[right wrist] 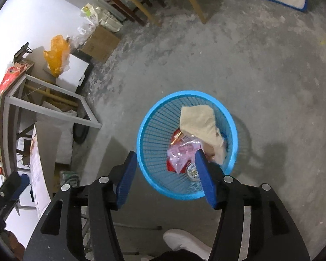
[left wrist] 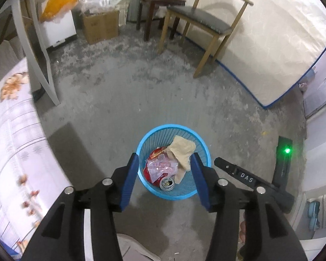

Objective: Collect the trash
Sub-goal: 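Carry cloth and bag over the blue wastebasket and open both tools, then move both tools back over the table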

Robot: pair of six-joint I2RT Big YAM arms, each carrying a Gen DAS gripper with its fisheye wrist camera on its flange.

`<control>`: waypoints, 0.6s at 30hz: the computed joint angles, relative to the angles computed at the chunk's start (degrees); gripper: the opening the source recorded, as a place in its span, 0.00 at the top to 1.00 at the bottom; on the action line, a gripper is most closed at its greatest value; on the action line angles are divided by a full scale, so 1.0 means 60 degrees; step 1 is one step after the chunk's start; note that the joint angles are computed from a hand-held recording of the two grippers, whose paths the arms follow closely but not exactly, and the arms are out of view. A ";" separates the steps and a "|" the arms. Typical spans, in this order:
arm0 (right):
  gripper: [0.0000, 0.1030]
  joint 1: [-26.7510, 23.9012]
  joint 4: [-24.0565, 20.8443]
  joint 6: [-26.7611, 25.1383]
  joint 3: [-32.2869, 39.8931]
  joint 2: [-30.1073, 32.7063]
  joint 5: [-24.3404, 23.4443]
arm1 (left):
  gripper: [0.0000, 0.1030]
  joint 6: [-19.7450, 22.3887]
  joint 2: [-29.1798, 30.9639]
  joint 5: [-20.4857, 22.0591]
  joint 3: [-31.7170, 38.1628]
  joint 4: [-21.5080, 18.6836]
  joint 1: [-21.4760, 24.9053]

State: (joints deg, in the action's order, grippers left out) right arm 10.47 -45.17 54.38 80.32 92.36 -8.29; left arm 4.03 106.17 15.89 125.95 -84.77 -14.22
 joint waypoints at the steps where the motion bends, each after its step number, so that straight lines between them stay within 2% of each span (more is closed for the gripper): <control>1: 0.47 0.0002 -0.0038 -0.0009 0.0117 0.0075 0.0039 | 0.51 0.0053 -0.0157 0.0122 -0.0071 0.0002 0.0079; 6: 0.45 0.0216 -0.0156 -0.0040 -0.0077 -0.0414 0.0396 | 0.45 0.0297 -0.1177 0.0387 -0.0843 0.0274 0.0425; 11: 0.36 0.0636 -0.0170 -0.0169 -0.0491 -0.1315 0.0625 | 0.31 0.0624 -0.2620 0.0995 -0.1993 0.0466 0.0966; 15: 0.34 0.1178 -0.0755 -0.0480 -0.0319 -0.1787 0.0671 | 0.24 0.1106 -0.3658 0.1594 -0.2732 0.0169 0.1725; 18: 0.32 0.1596 -0.0969 -0.0814 -0.0018 -0.1926 0.0666 | 0.21 0.1632 -0.4539 0.1777 -0.3407 0.0048 0.2695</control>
State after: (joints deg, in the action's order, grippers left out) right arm 20.05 -50.99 49.50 80.21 80.80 -4.29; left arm 13.82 78.94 26.55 105.51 -84.48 1.94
